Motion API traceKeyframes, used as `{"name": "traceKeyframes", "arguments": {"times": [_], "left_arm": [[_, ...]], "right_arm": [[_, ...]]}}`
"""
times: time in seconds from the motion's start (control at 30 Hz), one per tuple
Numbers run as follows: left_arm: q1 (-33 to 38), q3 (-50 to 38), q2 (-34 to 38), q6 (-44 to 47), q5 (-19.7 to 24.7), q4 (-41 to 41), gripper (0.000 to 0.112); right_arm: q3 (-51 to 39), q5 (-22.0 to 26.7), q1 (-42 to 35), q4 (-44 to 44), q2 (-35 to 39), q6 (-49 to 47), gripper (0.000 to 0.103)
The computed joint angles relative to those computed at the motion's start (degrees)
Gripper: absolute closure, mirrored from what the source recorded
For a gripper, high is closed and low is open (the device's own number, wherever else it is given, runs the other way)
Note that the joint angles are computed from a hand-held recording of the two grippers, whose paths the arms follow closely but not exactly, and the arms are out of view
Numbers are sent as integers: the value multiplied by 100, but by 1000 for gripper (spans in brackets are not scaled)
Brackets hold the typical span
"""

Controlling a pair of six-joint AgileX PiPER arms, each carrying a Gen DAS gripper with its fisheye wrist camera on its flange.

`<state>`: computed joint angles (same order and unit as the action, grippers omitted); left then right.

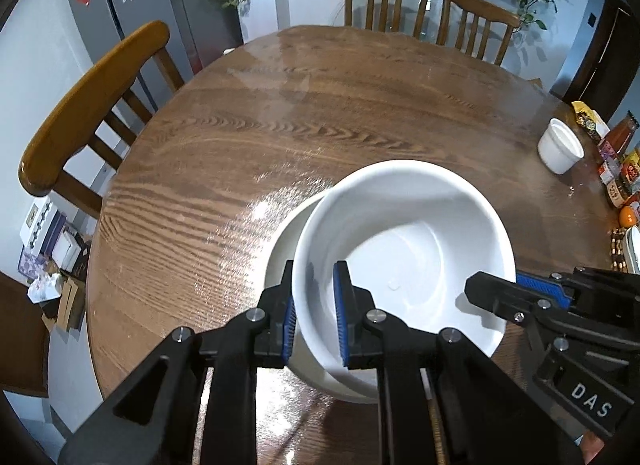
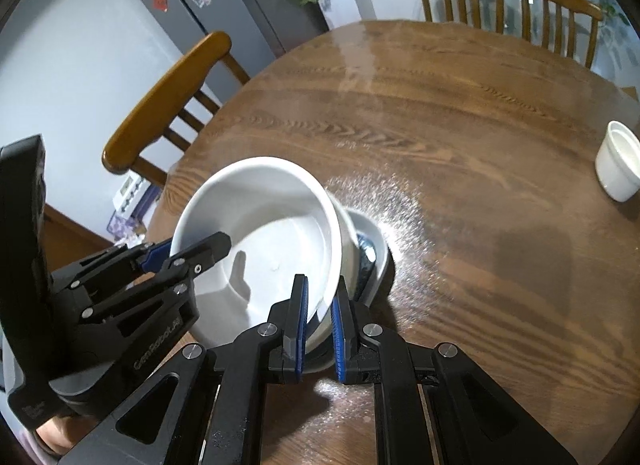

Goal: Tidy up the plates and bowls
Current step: 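Carry the smaller white bowl with the left tool and lower it into the large bowl, then open the left tool to release the smaller white bowl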

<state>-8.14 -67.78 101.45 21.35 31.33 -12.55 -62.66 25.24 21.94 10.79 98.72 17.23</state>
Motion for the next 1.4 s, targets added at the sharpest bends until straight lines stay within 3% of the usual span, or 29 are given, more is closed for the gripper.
{"name": "traceKeyframes", "arguments": {"times": [0.43, 0.77, 0.8, 0.83, 0.9, 0.97, 1.1, 1.23, 1.3, 1.33, 1.4], "left_arm": [[-85, -31, 264, -481, -16, 532, 95], [-45, 82, 91, -417, -242, 413, 89], [-45, 118, 39, -547, -326, 506, 80], [-48, 150, 1, -667, -403, 610, 65], [-5, 221, -85, -785, -577, 672, 56], [68, 189, -108, -655, -571, 542, 57], [119, 2, 87, -869, -403, 754, 57], [141, -117, 340, -778, -142, 654, 58], [135, -140, 434, -627, -53, 517, 61], [143, -145, 470, -478, -4, 371, 67], [154, -130, 490, -271, 25, 158, 84]], "right_arm": [[-457, 381, 256, -1009, 459, 806, 91], [-483, 450, 442, -2135, 360, 1794, 90], [-492, 479, 470, -2326, 352, 1961, 90], [-514, 536, 496, -2554, 353, 2171, 88], [-484, 511, 463, -2613, 333, 2276, 68], [-401, 423, 408, -2615, 279, 2319, 59], [-417, 407, 297, -2380, 337, 2146, 58], [-411, 248, 101, -1181, 440, 1018, 58], [-434, 234, 91, -1026, 498, 883, 59], [-411, 192, 102, -1022, 496, 888, 59], [-427, 151, 102, -1017, 538, 863, 75]]}}
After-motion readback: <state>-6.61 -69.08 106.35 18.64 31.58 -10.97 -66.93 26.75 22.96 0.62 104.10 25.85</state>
